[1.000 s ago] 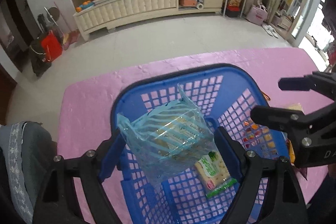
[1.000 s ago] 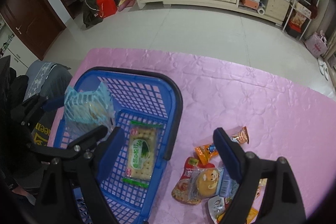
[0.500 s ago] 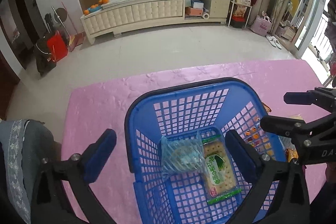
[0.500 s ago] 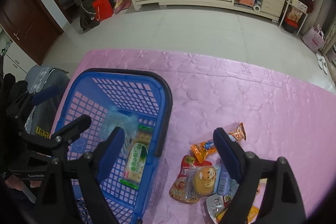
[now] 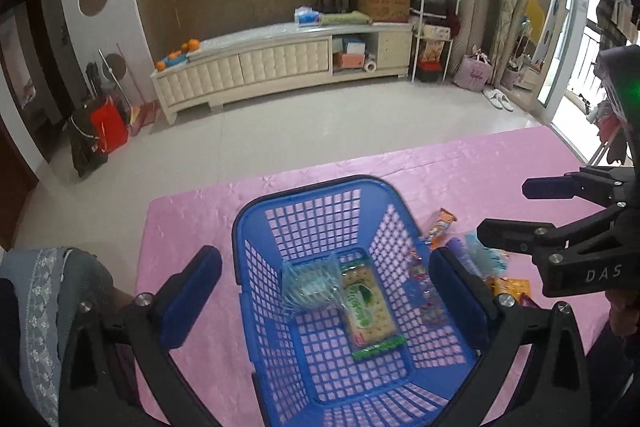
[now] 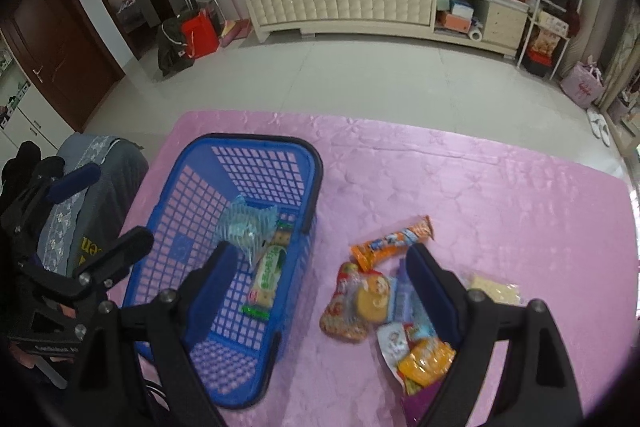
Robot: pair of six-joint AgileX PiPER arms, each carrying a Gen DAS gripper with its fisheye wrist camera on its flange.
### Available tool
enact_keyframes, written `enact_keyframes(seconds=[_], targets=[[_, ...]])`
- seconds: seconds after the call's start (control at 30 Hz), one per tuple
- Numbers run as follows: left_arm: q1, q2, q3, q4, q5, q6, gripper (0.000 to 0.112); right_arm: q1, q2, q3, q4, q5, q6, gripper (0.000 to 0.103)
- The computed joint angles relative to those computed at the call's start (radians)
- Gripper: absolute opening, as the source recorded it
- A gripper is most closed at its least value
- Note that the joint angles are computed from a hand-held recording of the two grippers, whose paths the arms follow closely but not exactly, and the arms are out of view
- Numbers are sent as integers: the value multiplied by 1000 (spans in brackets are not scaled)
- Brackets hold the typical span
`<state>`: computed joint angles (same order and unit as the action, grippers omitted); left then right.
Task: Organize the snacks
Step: 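Withdraw both open tools from the basket back toward the snack pile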
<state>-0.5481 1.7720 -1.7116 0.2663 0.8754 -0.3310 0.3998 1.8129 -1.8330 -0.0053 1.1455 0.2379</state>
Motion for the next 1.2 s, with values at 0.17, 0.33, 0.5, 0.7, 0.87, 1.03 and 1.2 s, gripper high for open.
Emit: enact_keyframes(seconds=[0.17,0.33,0.5,0.7,0.87,1.03,1.2], targets=[[-75,-66,32,25,26,-65,102,0,-155,134,-31,-11,29,89],[-194,-117,59,126,59,-174,102,0,-299,259,-59,-17,55,89],[-323,-130,45,221,95,-258,102,-31,-409,353,-62,-8,44,89],[-437,-102,11,283,147,-325,102,-97,-514,445,-39,-12,17,89],[-478,-74,-22,294,149,-339,102,-180,-585,501,0,-7,-36,89],[-499,-8,-99,282,177,-330,102,-285,-623,543,63,-8,-116,89],[-517,110,-252,294,263,-317,102,-402,-619,580,156,-21,-220,89]])
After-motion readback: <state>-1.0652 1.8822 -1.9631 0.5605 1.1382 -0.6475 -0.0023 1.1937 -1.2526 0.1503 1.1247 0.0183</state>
